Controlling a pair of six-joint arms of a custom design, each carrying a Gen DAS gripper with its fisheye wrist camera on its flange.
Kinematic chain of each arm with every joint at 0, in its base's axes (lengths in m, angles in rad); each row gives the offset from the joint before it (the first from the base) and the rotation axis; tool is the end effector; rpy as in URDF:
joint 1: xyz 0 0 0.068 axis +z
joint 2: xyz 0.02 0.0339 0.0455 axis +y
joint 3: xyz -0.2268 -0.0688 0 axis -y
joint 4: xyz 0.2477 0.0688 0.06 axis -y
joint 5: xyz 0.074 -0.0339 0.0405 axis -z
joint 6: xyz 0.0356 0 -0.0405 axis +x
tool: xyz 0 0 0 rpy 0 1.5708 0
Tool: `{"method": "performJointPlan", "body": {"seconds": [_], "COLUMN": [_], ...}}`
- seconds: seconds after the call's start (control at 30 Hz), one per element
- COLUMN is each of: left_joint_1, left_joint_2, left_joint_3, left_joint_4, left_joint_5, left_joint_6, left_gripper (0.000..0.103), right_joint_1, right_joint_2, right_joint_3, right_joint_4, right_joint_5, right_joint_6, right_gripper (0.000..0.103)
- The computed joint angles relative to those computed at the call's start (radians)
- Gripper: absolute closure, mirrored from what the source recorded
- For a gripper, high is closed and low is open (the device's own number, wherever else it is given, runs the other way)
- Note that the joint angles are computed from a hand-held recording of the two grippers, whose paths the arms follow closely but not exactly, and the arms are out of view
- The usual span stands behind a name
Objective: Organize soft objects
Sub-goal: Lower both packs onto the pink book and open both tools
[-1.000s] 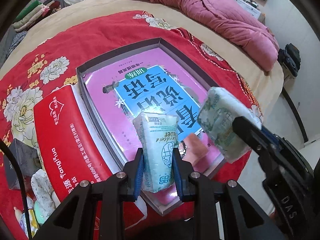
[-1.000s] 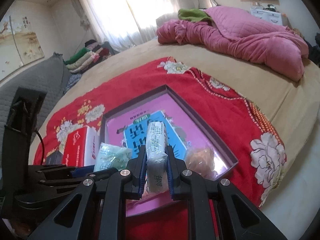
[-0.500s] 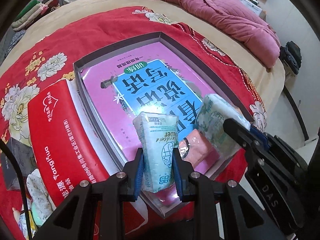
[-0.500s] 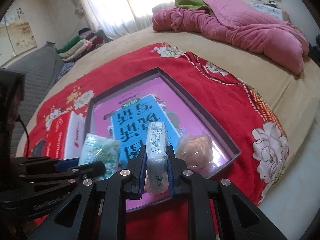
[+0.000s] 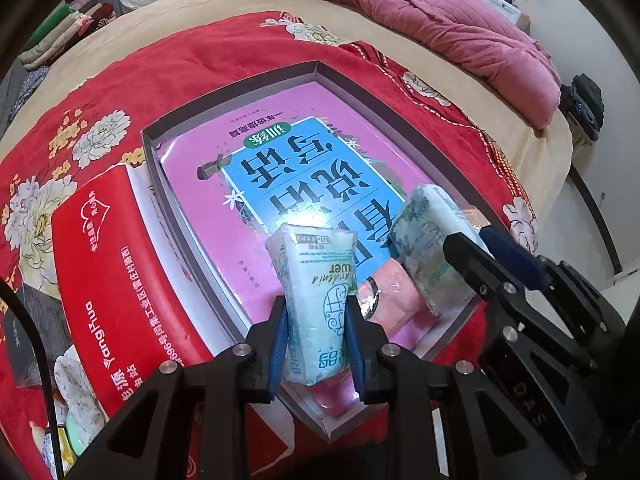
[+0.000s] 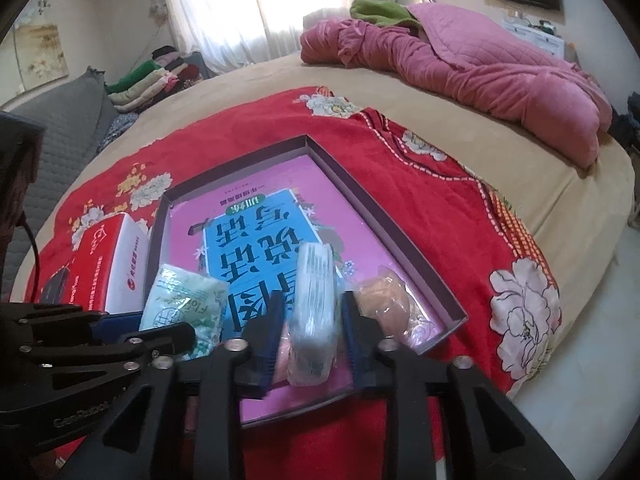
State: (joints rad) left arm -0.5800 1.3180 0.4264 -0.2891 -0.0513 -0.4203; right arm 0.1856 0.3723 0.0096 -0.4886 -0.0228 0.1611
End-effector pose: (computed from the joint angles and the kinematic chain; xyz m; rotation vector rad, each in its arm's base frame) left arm 0.1743 -0.1120 0.0767 0.2068 2.7604 -0.1999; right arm 0.1314 0.0255 0.0818 -0.0402 2.4300 0.1850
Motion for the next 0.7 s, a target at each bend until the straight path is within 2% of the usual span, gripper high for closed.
{"method": "performJointPlan", "body": {"seconds": [0.17,0.3,0.43,0.7], "left_joint_1": [-0.004,-0.010,-0.019,-0.012], "left_joint_2": [0.020,0.041,0.059,0.046], "left_joint_3": [0.016,0.031,0.046,0.040], "left_joint_4": [-0.009,-0.015,-0.021,-0.021], "left_joint_5": [0.000,-0.003,-0.008,0.015], "left_joint_6": [0.008,0.009,0.003,0.003], "left_gripper": [0.075,0.075,0.074,0.067], "right_joint_1": [-0.048,-0.155,-0.272,-0.247], "right_joint_2": [-0.148,-0.248,-0.230,-0.186], "right_joint_3": [-0.006,0.005,0.015,0.024], "right_joint_4": [-0.119,-0.218,-0.218,-0.193], "right_joint_5": [-0.017,-0.060,-0.150,-0.128], "right_joint_6": [-0.021,-0.057,-0.080,-0.074], "right_gripper": [0.067,0.066,0.059,0.058]}}
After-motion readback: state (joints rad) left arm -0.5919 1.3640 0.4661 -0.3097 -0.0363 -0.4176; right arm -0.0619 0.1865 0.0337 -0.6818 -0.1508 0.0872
